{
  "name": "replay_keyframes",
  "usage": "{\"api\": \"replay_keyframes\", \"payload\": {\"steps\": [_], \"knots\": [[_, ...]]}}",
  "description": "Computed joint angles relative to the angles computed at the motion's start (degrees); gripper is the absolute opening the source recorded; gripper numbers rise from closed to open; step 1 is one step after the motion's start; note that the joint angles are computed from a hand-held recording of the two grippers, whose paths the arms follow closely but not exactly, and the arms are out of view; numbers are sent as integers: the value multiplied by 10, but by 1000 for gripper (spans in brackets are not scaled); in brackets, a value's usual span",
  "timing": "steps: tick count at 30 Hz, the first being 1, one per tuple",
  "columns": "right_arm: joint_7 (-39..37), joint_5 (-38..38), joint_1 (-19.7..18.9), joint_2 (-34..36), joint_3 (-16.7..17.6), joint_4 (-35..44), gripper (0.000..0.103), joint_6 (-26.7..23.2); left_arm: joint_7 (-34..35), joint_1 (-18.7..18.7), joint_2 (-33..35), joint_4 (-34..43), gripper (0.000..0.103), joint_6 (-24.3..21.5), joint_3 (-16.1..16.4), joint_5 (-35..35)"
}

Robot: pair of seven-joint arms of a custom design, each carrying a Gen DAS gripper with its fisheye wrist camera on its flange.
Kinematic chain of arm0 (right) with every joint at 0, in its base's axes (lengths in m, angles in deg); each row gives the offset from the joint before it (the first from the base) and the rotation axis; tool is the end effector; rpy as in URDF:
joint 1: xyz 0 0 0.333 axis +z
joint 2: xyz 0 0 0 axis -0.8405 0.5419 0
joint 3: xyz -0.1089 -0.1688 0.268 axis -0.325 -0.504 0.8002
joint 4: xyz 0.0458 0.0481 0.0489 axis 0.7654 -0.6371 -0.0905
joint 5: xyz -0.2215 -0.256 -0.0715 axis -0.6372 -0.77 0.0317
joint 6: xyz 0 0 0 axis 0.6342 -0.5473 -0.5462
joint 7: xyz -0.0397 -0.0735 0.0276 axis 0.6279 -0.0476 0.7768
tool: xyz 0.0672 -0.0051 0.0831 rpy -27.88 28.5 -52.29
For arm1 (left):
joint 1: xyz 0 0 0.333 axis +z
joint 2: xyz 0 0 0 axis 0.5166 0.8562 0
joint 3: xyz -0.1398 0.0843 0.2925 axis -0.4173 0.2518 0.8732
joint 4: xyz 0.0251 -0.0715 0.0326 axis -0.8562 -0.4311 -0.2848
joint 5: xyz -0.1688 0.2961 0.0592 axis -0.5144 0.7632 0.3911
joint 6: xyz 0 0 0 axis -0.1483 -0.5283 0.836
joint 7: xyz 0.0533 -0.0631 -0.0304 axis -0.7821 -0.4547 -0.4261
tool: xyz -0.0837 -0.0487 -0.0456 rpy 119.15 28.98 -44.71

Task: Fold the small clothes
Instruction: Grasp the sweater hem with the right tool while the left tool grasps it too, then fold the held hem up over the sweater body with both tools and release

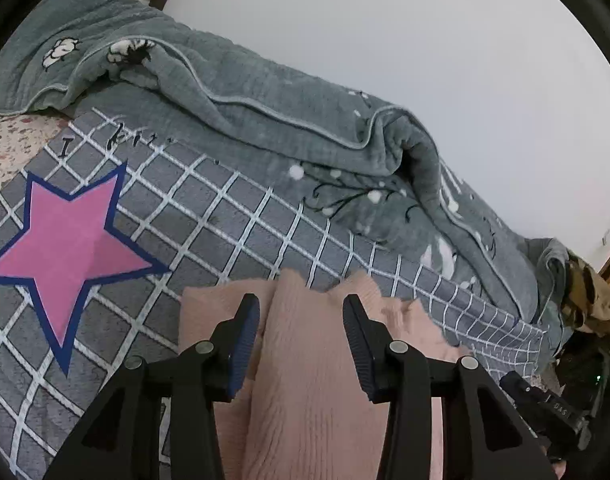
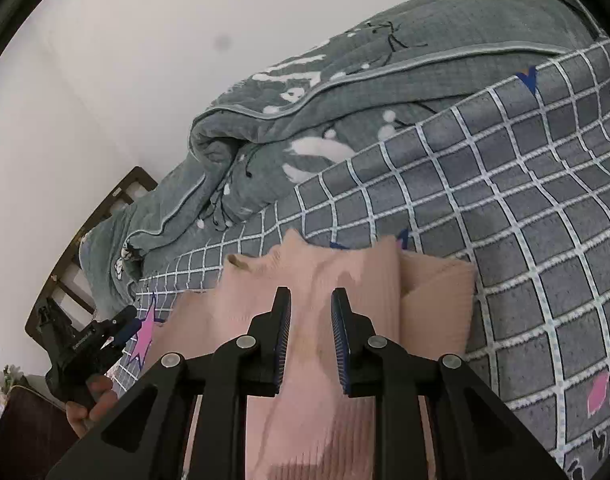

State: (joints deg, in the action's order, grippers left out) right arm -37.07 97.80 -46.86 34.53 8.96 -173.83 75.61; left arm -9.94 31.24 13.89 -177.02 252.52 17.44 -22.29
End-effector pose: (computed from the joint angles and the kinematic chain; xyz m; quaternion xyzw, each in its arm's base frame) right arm 0.5163 0.0847 0.5103 -0.6636 0.5912 0.0213 0.4579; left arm 0.4039 -0.2064 0.5352 -0.7827 0.4142 -0.4192 0.2002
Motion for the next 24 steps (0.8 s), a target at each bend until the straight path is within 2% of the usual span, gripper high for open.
{"api": "replay_keyframes", "payload": {"steps": [2,4,6,9,12,16,19,22,24], "knots": [[19,-33,2,-10,4,-12,22,26,21,-13,0,-6,42,-5,4,-21],[28,-59,6,-28,7,-34,24,59,50,-25,-4,-11,42,-26,2,-41],[30,-72,9,-47,4,-55,27,71,78,-40,-18,-19,45,-60,-5,-58],[31,-80,14,-87,-3,-100,33,86,82,-47,-47,-40,57,-73,-14,-62],[30,-77,24,-130,-12,-150,37,99,76,-51,-80,-61,58,-96,-28,-69],[42,-84,31,-168,-23,-199,39,91,80,-67,-124,-107,59,-78,-27,-101],[71,-115,32,-183,-13,-225,39,102,94,-78,-147,-140,60,-57,-26,-137],[87,-147,41,-191,-2,-242,40,131,103,-87,-163,-179,61,-10,-18,-174],[118,-190,37,-192,15,-253,43,164,117,-82,-167,-186,61,-11,-26,-190]]}}
